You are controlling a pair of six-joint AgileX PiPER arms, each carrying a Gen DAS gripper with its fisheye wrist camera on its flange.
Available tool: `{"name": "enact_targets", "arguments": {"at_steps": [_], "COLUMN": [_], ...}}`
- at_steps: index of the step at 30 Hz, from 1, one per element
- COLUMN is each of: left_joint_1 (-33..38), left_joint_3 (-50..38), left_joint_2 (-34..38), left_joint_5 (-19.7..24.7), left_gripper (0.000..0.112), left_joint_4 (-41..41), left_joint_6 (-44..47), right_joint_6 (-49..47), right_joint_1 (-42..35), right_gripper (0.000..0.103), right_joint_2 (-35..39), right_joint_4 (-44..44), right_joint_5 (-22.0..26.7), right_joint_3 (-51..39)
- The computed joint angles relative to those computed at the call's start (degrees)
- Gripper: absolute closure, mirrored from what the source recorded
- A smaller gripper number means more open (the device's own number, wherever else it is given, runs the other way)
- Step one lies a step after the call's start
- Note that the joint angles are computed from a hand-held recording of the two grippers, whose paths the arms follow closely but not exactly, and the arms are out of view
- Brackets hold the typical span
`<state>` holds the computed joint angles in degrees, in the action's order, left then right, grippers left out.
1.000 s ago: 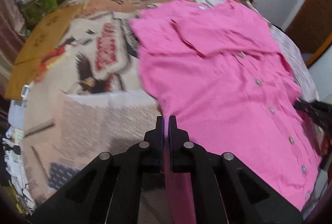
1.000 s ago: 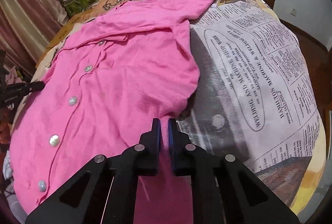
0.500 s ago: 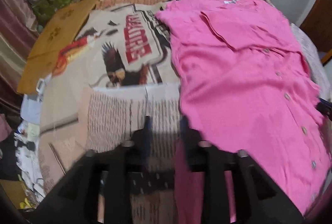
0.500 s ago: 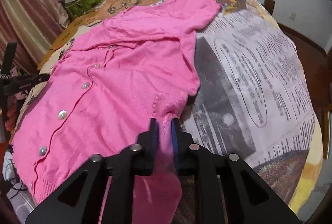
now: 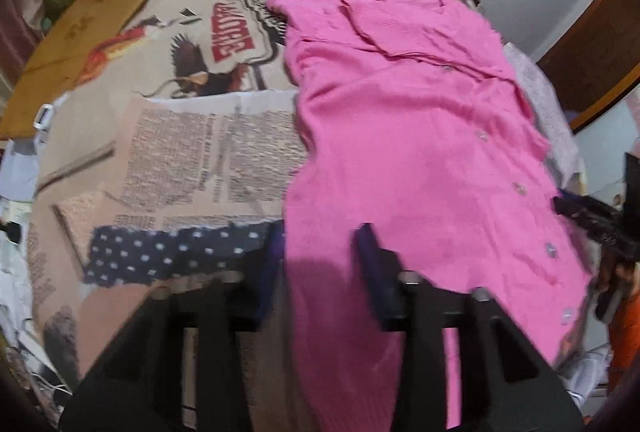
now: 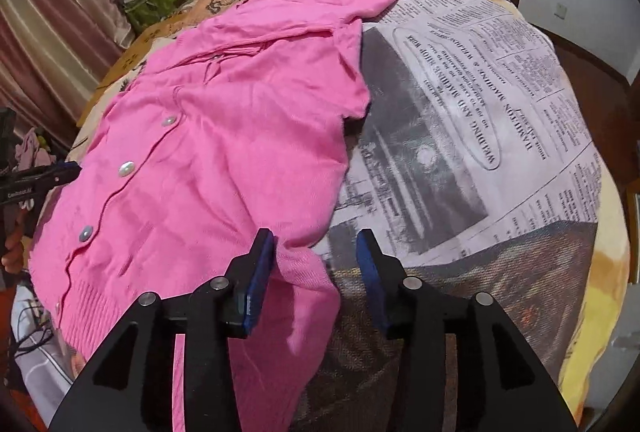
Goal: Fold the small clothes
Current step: 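Lift the hem with both tools, fold it toward the collar, then open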
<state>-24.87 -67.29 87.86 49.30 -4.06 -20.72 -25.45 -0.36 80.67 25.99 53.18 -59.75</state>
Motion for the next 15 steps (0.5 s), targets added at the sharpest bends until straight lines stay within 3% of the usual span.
{"name": "enact_targets", "arguments": {"at_steps": [1, 2, 5, 15], "left_joint_1": [-0.1, -0.3, -1.7, -2.4], "left_joint_3": [-0.4, -0.8, -2.4, -14.9], "left_joint_2": [0.2, 0.3, 1.0, 0.9], "left_joint_5": [0.1, 0.4, 1.1, 2.6], "left_gripper": [0.102, 0.109, 0.109, 0.11], "left_joint_4": [-0.8, -1.3, 0.8, 8.0], "left_joint_6": [0.9, 1.4, -0.6, -4.1], "right_joint_6": [-0.2, -1.0, -2.8, -4.2], "right_joint_1": [0.1, 0.4, 0.6, 0.0], "right_gripper": [0.067, 0.076, 0.096, 0.098], "right_joint_2": [0.1, 0.4, 1.0, -1.3], "right_joint_4": [0.5, 1.3, 4.2, 7.1], "right_joint_5": [0.0, 0.2, 1.2, -0.5], "right_joint_3": [0.0, 0.0, -0.3, -4.8]}}
